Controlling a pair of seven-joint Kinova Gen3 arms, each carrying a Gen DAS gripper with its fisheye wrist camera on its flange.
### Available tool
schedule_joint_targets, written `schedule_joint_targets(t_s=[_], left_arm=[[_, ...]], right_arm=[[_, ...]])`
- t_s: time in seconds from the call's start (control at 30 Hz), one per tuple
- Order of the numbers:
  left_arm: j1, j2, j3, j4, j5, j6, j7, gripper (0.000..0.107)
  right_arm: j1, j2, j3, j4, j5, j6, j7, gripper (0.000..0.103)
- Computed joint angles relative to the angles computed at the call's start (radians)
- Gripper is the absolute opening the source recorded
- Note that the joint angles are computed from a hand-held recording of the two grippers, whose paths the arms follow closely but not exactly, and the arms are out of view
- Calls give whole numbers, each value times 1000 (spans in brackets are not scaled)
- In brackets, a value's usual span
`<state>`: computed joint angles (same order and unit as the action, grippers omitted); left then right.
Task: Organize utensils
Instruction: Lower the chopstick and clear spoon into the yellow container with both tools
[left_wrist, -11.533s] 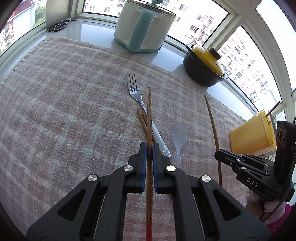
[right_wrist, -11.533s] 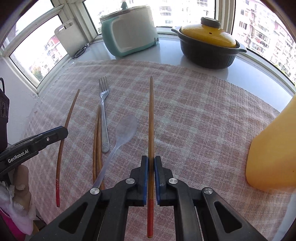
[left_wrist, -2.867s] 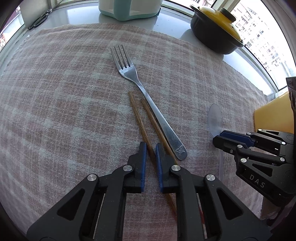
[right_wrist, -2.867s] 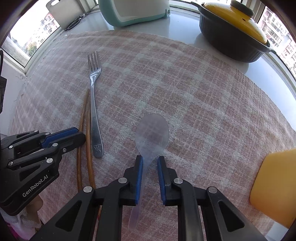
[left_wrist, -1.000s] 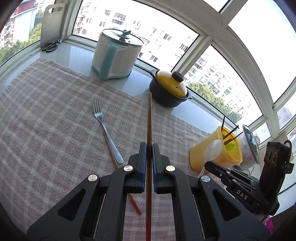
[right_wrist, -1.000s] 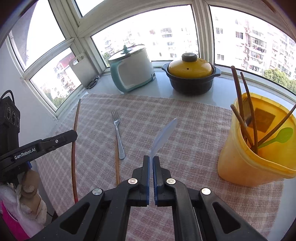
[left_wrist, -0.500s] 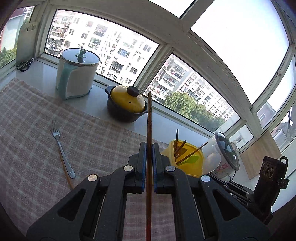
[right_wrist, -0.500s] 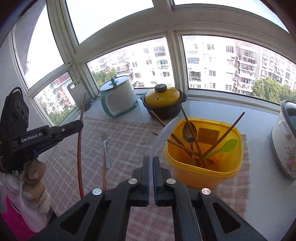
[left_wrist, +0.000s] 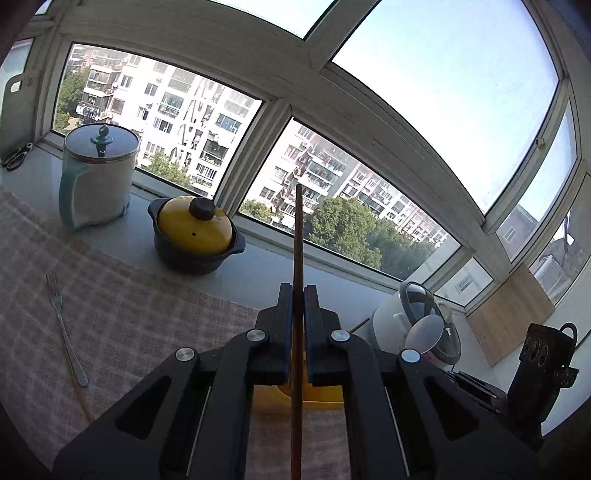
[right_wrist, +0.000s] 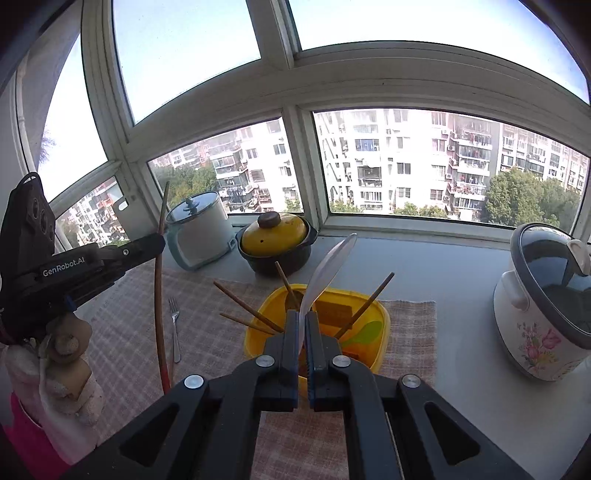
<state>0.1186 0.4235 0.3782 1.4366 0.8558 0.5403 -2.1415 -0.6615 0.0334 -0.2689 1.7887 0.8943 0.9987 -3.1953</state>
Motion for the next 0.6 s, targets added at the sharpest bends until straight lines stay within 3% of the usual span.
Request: schedule_joint_targets(t_s=[0.6], left_arm=[[231, 78, -73, -131, -373, -192, 369, 3]], right_arm=[[133, -26, 43, 40, -19, -142, 128, 0]])
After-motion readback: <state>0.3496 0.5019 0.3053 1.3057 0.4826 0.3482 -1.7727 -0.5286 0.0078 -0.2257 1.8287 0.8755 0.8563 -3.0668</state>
